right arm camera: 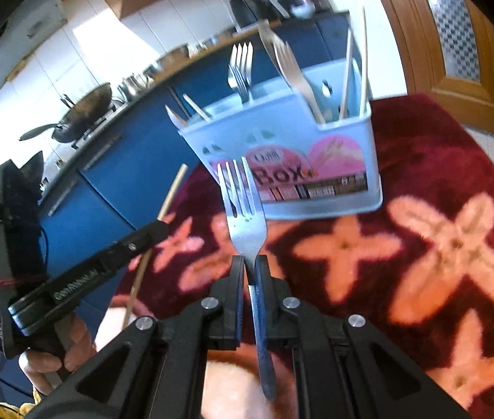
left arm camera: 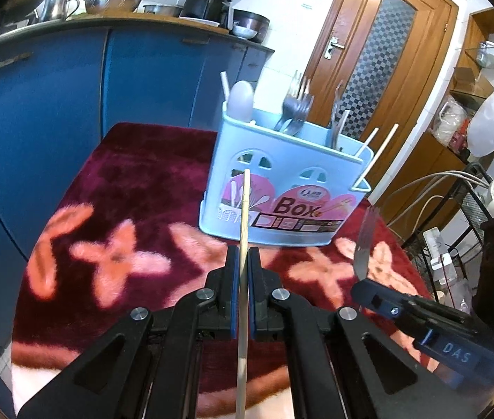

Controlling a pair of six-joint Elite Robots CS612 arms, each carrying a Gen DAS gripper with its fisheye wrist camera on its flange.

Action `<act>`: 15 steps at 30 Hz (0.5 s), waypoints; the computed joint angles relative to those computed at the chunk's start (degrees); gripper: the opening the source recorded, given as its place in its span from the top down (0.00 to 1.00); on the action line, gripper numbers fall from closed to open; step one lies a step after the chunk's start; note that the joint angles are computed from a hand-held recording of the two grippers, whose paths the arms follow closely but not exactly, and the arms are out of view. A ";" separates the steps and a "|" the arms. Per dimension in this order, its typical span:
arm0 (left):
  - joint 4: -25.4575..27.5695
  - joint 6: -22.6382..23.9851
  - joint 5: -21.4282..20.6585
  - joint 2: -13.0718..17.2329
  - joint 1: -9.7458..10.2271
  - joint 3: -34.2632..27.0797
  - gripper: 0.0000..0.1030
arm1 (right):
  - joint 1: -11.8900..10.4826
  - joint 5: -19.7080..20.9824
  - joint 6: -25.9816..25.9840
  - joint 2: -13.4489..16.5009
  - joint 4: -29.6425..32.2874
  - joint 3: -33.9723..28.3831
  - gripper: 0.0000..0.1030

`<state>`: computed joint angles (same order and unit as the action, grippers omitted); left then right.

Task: Organize utensils
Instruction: 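Lift the chopstick with the left tool while the right tool carries the fork over the box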

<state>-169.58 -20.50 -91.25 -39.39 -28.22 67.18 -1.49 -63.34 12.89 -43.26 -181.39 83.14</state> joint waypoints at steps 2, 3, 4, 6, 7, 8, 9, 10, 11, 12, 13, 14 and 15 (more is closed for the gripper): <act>-0.36 0.22 0.10 -0.14 -0.18 0.08 0.98 | -0.08 -0.52 -0.04 -0.43 -2.28 0.76 0.92; -0.57 0.42 0.10 -0.20 -0.24 0.12 0.98 | 0.07 -0.94 -0.04 -0.49 -3.16 0.84 0.92; -0.71 0.56 0.16 -0.26 -0.30 0.13 0.98 | 0.22 -1.38 0.02 -0.53 -4.03 0.93 0.92; -1.10 0.94 0.22 -0.42 -0.40 0.27 0.98 | 0.30 -1.80 0.08 -0.79 -5.99 1.43 0.93; -1.28 1.08 0.33 -0.53 -0.47 0.36 0.98 | 0.31 -1.87 0.20 -0.88 -6.67 1.56 0.93; -1.41 1.25 0.46 -0.63 -0.54 0.43 0.98 | 0.41 -2.02 0.40 -0.91 -7.39 1.57 0.93; -1.52 1.29 0.56 -0.72 -0.63 0.50 0.98 | 0.48 -2.21 0.58 -0.96 -8.06 1.63 0.93; -1.61 1.33 0.63 -0.79 -0.69 0.54 0.98 | 0.64 -2.56 0.82 -0.97 -8.47 1.52 0.93; -1.72 1.42 0.63 -0.81 -0.70 0.54 0.98 | 0.68 -2.84 0.92 -1.05 -9.01 1.62 0.93; -1.86 1.51 0.72 -0.86 -0.75 0.55 0.98 | 0.70 -3.09 1.04 -1.13 -9.57 1.74 0.93; -1.93 1.62 0.77 -0.89 -0.78 0.53 0.98 | 0.68 -3.17 1.26 -1.18 -10.10 1.82 0.93; -2.04 1.78 0.83 -0.93 -0.82 0.49 0.98 | 0.56 -2.99 1.49 -1.24 -10.74 2.04 0.93; -2.10 1.87 0.93 -0.93 -0.88 0.42 0.98 | 0.53 -2.93 1.59 -1.27 -11.03 2.07 0.93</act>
